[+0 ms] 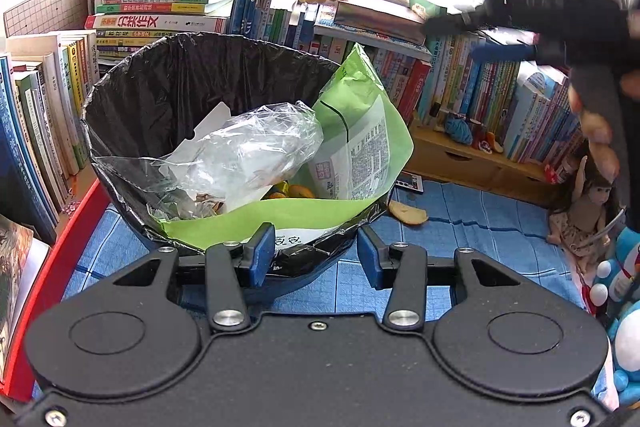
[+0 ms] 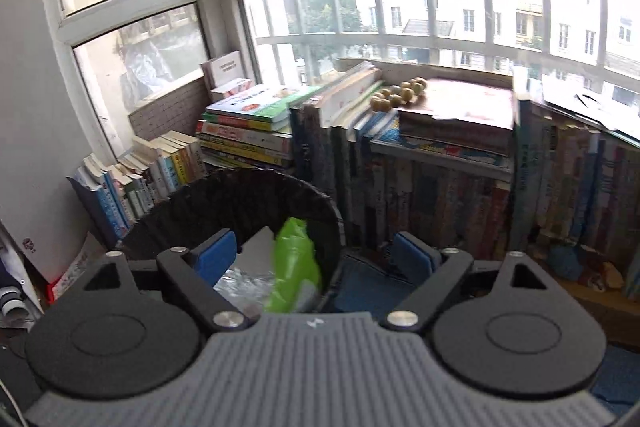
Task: Collect trash
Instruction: 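Grasp the bread crust on the mat with the right gripper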
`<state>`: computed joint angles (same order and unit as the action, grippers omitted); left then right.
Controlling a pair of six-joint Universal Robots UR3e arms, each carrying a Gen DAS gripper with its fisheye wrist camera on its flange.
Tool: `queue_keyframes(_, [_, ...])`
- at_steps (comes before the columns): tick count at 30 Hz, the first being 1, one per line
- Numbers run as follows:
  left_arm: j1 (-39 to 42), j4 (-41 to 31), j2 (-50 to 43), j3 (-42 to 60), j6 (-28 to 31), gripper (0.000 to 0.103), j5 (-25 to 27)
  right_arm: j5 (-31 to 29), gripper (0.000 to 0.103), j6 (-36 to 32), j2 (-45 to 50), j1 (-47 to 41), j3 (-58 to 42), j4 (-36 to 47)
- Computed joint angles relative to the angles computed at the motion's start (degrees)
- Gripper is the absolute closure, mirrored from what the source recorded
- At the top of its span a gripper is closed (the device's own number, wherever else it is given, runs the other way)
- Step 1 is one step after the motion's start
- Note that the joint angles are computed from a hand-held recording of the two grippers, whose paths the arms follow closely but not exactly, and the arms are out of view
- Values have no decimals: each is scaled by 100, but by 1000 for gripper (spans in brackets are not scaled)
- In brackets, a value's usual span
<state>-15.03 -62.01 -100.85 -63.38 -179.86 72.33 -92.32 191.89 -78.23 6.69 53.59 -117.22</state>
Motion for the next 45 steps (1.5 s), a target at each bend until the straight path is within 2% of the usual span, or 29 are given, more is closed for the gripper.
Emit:
queue_keyframes(5, [-60,-107,-61,144,-46,60,123,95,22,163,-480,-622,1395,-251])
queue_keyframes(10, [-105,-211,-132,290,-121,59,210,182,27,113,-348,-942,2260,-564])
queue_keyframes(21, [-348,-446,-385,701,-193,55,595,71,28,-128,673,-1202,2937,-1222])
queue_keyframes(28, [-369,-706,-566,1051,-202,55,617,122,28,-152,925,-1347,3758,-2175])
queue_keyframes(34, [-367,-755,-588,1095,-200,54,628,36,28,-148,1112,-1340,4038,-2740])
queue_keyframes(35, [-379,-749,-595,1100,-210,54,648,35,30,-167,1133,-1346,4048,-2812])
queue_keyframes(39, [-397,-786,-640,1175,-222,54,668,145,68,-220,1096,-1411,4080,-2940])
queue_keyframes(42, [-365,-733,-603,1101,-240,54,625,15,79,-225,1073,-1302,3993,-2859])
queue_keyframes(45, [-326,-651,-545,984,-230,54,561,-46,86,-157,930,-1218,3978,-2765])
